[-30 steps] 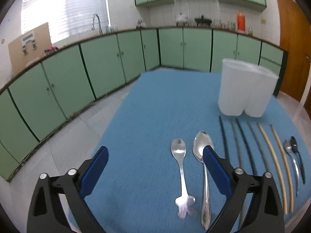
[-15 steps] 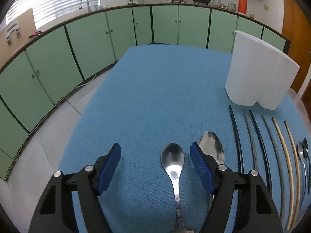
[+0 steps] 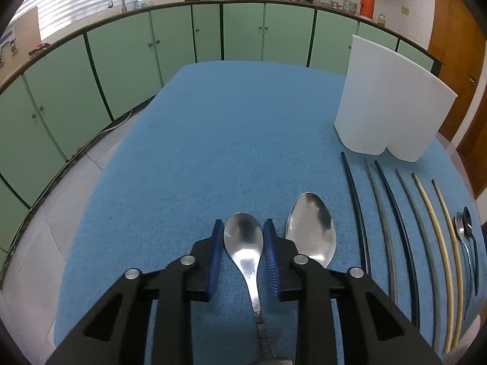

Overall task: Organize utensils
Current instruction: 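Lower the left tool onto the small spoon while the right tool grasps the black spoon, then close the left tool on the small spoon and lift it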

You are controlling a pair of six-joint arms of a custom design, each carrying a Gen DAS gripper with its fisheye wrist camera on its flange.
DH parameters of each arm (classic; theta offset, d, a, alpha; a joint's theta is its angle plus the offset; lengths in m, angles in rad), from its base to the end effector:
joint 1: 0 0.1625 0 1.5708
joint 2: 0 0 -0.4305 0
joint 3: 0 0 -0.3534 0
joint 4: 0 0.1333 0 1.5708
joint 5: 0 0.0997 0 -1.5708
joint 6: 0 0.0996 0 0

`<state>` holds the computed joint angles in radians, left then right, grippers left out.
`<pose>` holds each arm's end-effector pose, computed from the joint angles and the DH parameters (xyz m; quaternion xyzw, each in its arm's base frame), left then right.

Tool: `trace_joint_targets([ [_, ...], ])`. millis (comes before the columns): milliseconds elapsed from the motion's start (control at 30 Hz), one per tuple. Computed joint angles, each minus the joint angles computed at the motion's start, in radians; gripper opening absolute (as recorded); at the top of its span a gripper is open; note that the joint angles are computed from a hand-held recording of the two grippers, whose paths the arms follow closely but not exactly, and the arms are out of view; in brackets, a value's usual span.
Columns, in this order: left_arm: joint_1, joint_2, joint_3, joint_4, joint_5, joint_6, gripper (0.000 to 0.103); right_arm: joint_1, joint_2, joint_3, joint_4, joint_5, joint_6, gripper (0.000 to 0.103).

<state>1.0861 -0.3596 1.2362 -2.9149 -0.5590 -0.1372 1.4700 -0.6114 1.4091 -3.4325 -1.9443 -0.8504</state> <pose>-0.1530 -0.7579 0.0402 0.0366 0.8575 -0.3371 0.3868 0.0231 -0.7348 0.1988 0.2224 -0.8225 0.3699 0.3705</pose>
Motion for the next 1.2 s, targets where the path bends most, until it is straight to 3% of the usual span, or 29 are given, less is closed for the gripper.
trace_joint_targets([
  [367, -0.039, 0.018, 0.044, -0.194, 0.031, 0.100, 0.026, -0.005, 0.039, -0.104, 0.201, -0.021, 0.003, 0.055],
  [733, -0.032, 0.003, 0.066, -0.219, -0.001, 0.115, 0.026, 0.003, 0.089, -0.215, 0.338, -0.105, 0.016, 0.043],
  [867, -0.026, -0.002, 0.069, -0.215, -0.011, 0.115, 0.026, 0.002, 0.090, -0.219, 0.346, -0.110, 0.011, 0.043],
  [967, -0.023, -0.004, 0.072, -0.217, -0.018, 0.115, 0.026, 0.003, 0.083, -0.216, 0.377, -0.102, 0.015, 0.034],
  [1200, -0.024, -0.009, 0.089, -0.257, -0.028, 0.138, 0.026, 0.000, 0.051, -0.166, 0.345, -0.071, 0.011, 0.033],
])
